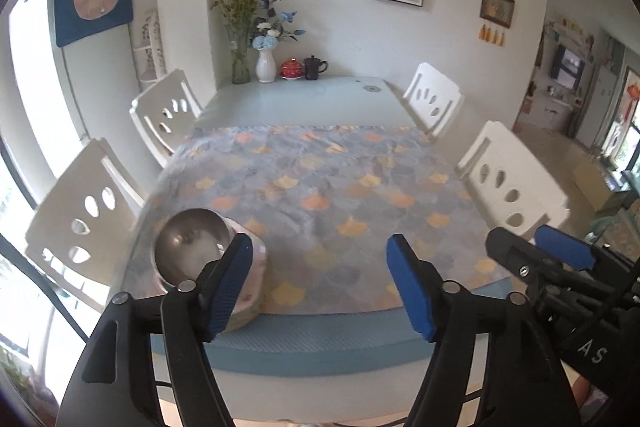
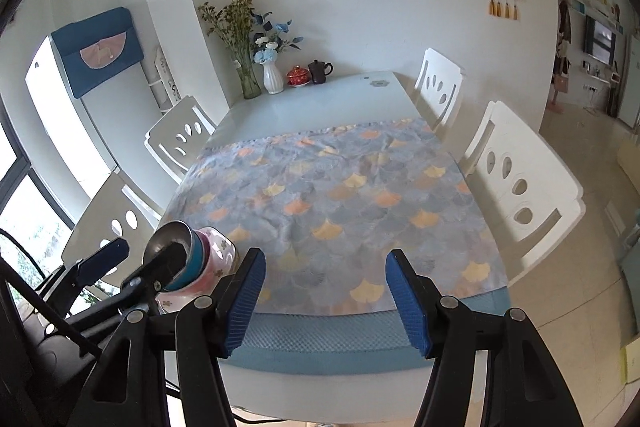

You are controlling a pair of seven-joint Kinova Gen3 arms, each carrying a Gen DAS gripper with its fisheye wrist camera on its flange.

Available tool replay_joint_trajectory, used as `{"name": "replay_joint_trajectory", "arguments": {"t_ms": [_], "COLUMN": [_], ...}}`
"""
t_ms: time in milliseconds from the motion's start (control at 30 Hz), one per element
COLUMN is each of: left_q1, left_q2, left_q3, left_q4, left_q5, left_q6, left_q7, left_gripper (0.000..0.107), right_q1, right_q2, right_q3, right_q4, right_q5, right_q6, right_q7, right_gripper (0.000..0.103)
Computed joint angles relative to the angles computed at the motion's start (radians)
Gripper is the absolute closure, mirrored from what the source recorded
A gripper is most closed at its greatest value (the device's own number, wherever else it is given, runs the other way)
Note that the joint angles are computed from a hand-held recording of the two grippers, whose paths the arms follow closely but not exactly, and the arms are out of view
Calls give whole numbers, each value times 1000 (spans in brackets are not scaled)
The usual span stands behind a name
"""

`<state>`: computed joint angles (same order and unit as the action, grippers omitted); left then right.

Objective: Organize plates and bowls

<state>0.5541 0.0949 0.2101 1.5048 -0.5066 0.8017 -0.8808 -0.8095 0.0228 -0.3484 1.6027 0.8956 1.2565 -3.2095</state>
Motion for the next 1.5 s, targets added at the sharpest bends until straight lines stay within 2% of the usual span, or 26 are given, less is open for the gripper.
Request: {"name": "replay_joint_trajectory", "arguments": {"t_ms": [100,200,300,467,633,800,1200,1500], "left_q1": [-10,-27,-20,-38,-63,-61,-64,-77], "left_q2": [12,28,38,30,27,30,40,52], "left_q3": [-9,-19,-33,-39,-40,-40,-48,-47], "left_q4": [-19,-44,-49,-30,-26,-23,-33,-51], "left_q5": [0,31,3,14,55,45,64,120], "left_q6": [31,68,97,76,63,59,67,84], "left_q7": [-15,-49,-31,-56,-93,-103,-108,-160], "left_gripper": [30,30,30,30,30,30,30,30], "right_q1": [0,-13,-39,-88,-101,-96,-86,-73], "right_q2": [22,46,78,150,160,164,179,177], "right_q3": [7,16,30,70,108,126,141,150], "right_q4": [-25,-51,-85,-166,-169,-173,-191,-188], "right_q5": [3,13,25,15,-18,-41,-68,-91], "right_q6": [-7,2,25,100,78,69,64,50], "right_q7": [7,19,40,106,108,109,127,150], "right_gripper": [43,43,43,42,42,42,42,42]}}
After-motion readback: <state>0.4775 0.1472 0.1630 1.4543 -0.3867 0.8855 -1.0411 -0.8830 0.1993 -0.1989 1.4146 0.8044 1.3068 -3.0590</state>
